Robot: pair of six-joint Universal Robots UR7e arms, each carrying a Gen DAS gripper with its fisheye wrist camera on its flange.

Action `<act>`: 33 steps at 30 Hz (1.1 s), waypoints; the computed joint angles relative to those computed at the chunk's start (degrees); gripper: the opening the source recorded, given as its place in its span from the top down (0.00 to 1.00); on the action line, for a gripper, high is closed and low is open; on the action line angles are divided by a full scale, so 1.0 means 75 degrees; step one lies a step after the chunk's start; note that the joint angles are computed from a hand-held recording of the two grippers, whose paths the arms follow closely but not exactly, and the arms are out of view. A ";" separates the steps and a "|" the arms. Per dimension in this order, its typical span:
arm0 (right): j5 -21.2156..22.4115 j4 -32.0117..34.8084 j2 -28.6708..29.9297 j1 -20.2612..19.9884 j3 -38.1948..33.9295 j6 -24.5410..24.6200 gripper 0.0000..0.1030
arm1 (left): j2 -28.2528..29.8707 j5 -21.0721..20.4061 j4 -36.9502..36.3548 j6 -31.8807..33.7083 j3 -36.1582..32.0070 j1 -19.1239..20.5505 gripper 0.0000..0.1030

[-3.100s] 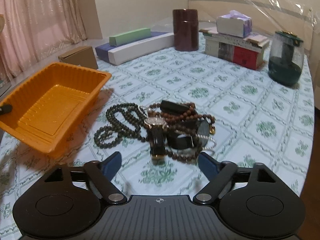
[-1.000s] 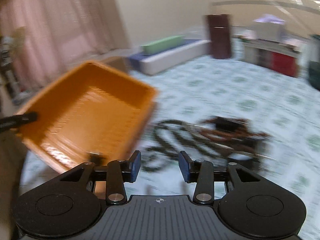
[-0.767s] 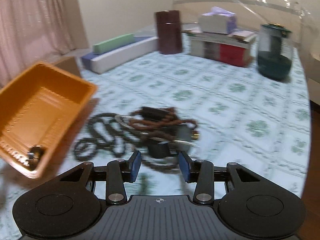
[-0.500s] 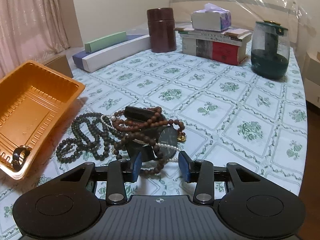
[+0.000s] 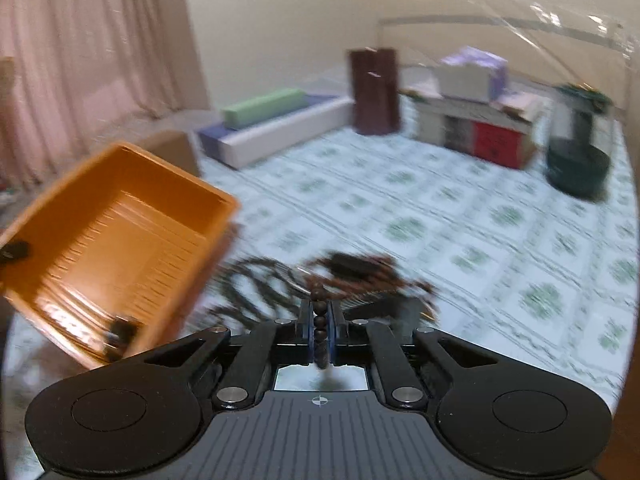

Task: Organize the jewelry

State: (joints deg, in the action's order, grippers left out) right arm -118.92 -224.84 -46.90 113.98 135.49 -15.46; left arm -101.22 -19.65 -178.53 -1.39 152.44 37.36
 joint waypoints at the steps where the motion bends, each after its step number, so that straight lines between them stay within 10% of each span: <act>1: 0.0147 0.0100 0.0005 0.0056 -0.0092 0.0014 0.94 | -0.0008 -0.0007 0.0004 0.0008 0.0000 0.0006 0.93; 26: 0.3139 0.2563 0.1007 0.0111 -0.1720 0.0251 0.93 | 0.0029 -0.0043 -0.0151 0.0121 -0.0001 0.0032 0.93; 30: 0.2866 0.2287 0.0982 0.0068 -0.1521 0.0433 0.46 | 0.0018 -0.0039 -0.0117 0.0076 0.0007 0.0016 0.93; 33: 0.2671 0.1897 0.0859 0.0034 -0.1249 0.0409 0.42 | 0.0017 -0.0032 -0.0119 0.0076 0.0009 0.0014 0.93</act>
State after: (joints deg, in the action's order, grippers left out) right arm -98.88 -210.60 -40.45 114.24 126.12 -12.39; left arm -101.09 -19.89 -179.42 -0.82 152.51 37.46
